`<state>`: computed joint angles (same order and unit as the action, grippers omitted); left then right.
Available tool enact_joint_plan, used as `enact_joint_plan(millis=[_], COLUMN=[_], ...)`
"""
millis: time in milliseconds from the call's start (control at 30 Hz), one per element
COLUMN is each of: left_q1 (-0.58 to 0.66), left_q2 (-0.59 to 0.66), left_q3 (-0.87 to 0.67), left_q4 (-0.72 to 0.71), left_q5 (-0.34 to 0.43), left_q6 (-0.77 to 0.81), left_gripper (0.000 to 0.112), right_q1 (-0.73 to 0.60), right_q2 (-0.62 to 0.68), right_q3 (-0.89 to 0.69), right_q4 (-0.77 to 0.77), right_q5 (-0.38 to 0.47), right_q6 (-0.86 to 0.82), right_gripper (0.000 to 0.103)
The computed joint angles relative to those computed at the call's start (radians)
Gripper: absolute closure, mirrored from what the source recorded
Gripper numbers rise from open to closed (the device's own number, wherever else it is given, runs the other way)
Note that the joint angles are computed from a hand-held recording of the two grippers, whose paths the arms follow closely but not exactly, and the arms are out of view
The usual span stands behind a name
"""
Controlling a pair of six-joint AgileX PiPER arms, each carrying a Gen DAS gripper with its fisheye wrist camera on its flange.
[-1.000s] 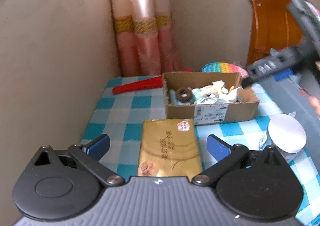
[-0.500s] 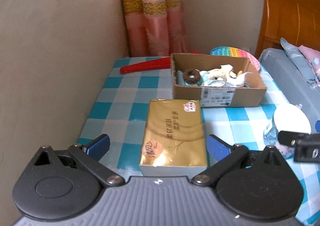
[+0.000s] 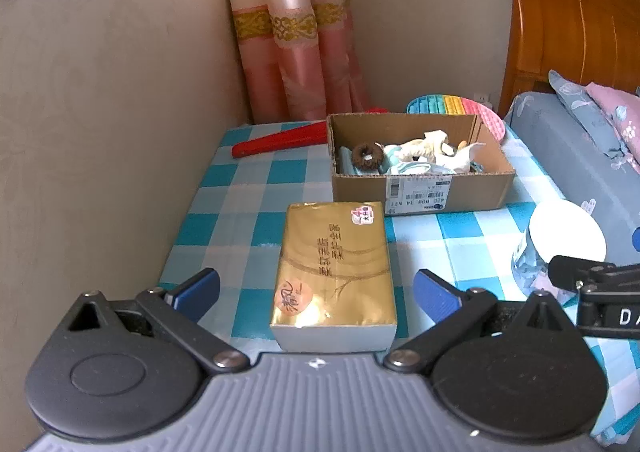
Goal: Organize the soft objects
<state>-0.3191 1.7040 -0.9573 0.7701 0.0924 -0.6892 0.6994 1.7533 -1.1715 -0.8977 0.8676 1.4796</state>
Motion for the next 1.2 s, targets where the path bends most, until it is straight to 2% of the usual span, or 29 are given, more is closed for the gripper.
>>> enact_joint_plan(millis=[400, 1200], left_q1=[-0.016, -0.010], left_q2=[0.007, 0.007], left_q3=[-0.003, -0.005], left_q4=[-0.027, -0.070], left_q5=[0.017, 0.016], left_q6=[0.034, 0.073], left_gripper=[0.010, 0.010], right_q1=[-0.012, -0.010], right_q2=[0.000, 0.010], right_q3=[0.011, -0.001], right_q4=[0.021, 0.028], right_q5=[-0.034, -0.032], right_q6=[-0.019, -0.041], right_gripper=[0.000, 0.000])
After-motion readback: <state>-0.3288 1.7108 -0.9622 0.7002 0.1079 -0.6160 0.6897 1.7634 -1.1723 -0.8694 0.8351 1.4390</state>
